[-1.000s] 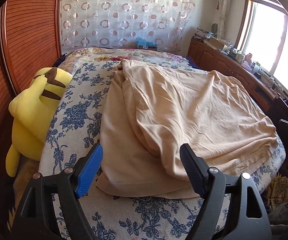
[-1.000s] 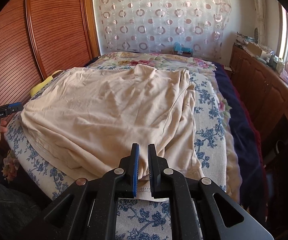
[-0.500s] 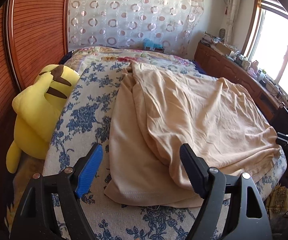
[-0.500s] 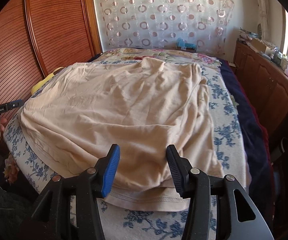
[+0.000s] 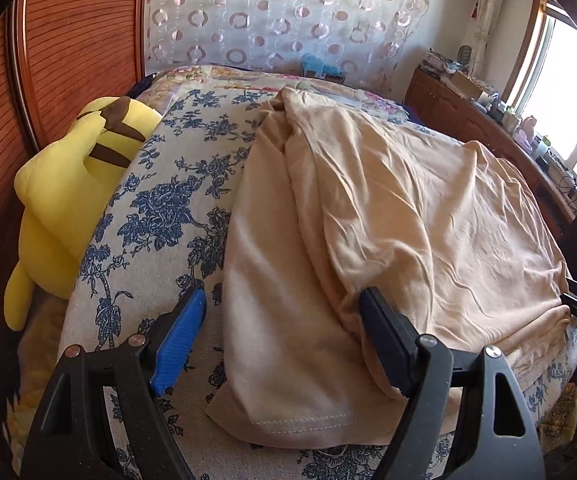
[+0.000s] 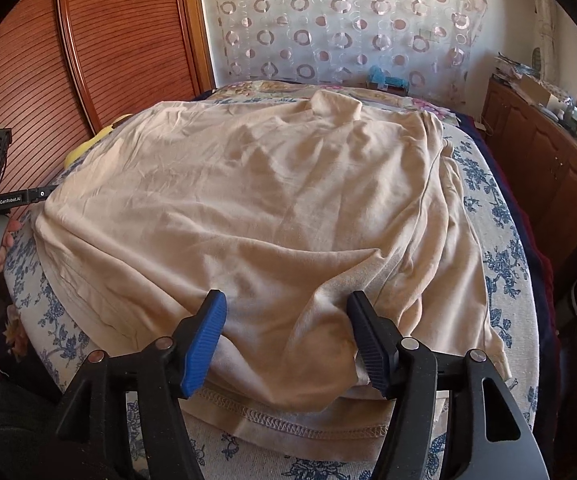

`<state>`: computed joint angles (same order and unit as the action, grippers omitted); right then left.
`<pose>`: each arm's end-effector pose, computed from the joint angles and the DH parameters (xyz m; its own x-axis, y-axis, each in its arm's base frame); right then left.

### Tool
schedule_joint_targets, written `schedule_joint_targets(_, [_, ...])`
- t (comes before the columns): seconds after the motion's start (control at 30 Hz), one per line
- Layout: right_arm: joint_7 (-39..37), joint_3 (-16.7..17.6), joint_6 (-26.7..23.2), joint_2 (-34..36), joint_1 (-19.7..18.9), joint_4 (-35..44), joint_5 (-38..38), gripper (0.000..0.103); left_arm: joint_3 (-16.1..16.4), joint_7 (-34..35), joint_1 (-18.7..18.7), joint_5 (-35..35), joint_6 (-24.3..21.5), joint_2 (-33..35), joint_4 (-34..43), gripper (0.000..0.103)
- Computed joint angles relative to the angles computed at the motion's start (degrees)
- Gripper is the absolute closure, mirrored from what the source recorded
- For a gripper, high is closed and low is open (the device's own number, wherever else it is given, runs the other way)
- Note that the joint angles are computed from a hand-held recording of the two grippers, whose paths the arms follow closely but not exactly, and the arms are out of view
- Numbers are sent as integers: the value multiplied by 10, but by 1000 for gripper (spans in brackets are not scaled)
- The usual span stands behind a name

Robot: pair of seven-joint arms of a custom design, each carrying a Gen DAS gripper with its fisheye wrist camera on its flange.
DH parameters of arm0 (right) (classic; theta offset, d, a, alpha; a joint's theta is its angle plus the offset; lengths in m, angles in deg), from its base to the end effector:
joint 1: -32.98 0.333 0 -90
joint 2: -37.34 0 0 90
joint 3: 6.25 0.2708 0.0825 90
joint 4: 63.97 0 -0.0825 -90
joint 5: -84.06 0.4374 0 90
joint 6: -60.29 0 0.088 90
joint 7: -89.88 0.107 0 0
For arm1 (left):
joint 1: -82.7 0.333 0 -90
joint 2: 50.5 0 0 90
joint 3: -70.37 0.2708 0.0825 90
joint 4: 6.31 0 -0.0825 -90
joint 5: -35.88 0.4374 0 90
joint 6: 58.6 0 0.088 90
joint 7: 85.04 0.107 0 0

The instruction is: Fold small clothes

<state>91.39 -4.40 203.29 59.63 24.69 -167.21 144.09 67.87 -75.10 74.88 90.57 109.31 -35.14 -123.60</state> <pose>0.6922 -0.0844 0.2873 0.6228 -0.7807 -0.0521 -0.5728 -0.4096 -0.7100 0.6248 -0.1661 0.2810 0.2696 -0.9467 0.1764 -0.7049 -0.3188 -0.6336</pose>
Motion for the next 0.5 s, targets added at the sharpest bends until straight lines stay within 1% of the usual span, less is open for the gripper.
schedule_joint_targets(0.1, [6,2,0,9,0,8,2,37,-2,3,-2,-2,-8,1,2,23])
schedule_joint_targets(0.17, [6,3,-5,13,-3,13,6,36,-6,14,4,-15,10,2,0,23])
schedule_joint_targets(0.23, [5,5,-8,15,-5,15,10,36,-9,23,12,-32,44,4,-4,23])
schedule_joint_targets(0.27, [3,6,-9,16,-7,16,12,35,-9,27,13,-40,51,6,-4,23])
schedule_joint_targets(0.3, [1,6,-10,17,-8,16,14,35,-10,33,15,-50,61,7,-5,25])
schedule_joint_targets(0.37, [-4,7,-10,17,-9,15,18,35,-8,41,13,-62,65,10,-2,29])
schedule_joint_targets(0.43, [-9,8,-10,16,-10,12,21,34,-9,53,11,-72,69,15,3,38])
schedule_joint_targets(0.5, [-14,8,-11,14,-11,9,26,34,-30,92,29,-111,85,22,4,47])
